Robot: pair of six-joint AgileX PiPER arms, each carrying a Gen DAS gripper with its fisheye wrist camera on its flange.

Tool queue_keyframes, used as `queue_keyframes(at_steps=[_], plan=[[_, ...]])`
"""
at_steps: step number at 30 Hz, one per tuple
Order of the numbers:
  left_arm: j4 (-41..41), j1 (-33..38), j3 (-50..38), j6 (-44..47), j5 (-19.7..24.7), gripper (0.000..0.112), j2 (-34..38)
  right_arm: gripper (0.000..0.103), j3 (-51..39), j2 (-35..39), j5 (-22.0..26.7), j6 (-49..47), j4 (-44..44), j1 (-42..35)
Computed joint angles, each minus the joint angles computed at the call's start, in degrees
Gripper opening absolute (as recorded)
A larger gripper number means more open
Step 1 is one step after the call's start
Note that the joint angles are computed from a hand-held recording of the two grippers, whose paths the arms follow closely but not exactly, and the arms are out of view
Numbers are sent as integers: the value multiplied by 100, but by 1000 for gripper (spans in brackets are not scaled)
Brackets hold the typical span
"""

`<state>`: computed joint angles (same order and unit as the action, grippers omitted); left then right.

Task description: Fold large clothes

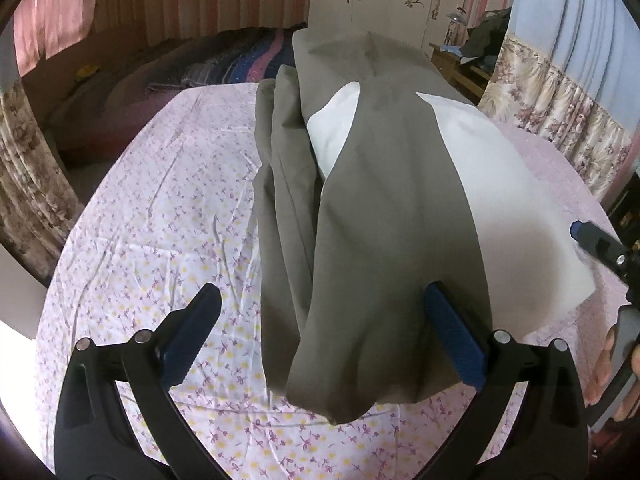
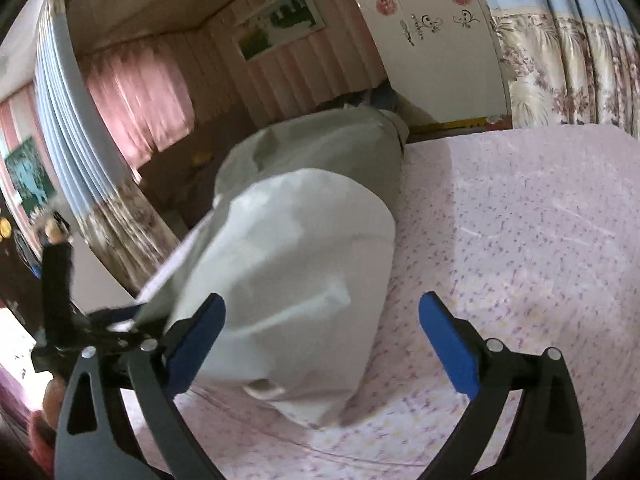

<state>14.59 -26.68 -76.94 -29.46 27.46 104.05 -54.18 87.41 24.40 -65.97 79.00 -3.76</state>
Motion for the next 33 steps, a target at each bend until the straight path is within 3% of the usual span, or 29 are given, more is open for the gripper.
queue_keyframes(at_steps=[4,6,9,13,16,20,21,23,25,26,31,33], plan=[[58,-19,91,3,-93,100,-8,101,-75,79,-152,201,-390,256],[-26,4,110,93,-158,100,30,101,-75,214,-21,9,-69,221],[-451,108,182,502,-329,100,95,101,-258,562,524,68,99,26],[-1612,333,135,1558,-442,100,283,101,-596,1131,1299,262,157,-237],[-2070,414,37,1945,-407,100,449,102,-745,1264,1265,255,23,-126],[-2080,386,-53,1946,-461,100,602,102,-1004,1429,1245,452,-342,-9],[-2034,360,-94,1910,-443,99,645,102,-1073,1466,1266,506,-462,-1],[-2448,376,-131,2357,-411,81,676,102,-1237,1528,1192,724,-792,121],[-2346,296,-150,2312,-408,74,658,101,-1340,1553,1205,841,-1011,155],[-2035,222,-151,2053,-419,72,645,99,-1397,1586,1264,823,-1060,130],[-1543,69,-245,1647,-344,54,631,68,-1389,1508,1331,454,-1147,104],[-895,-92,-325,1074,-249,46,612,58,-1334,1396,1273,232,-1125,104]])
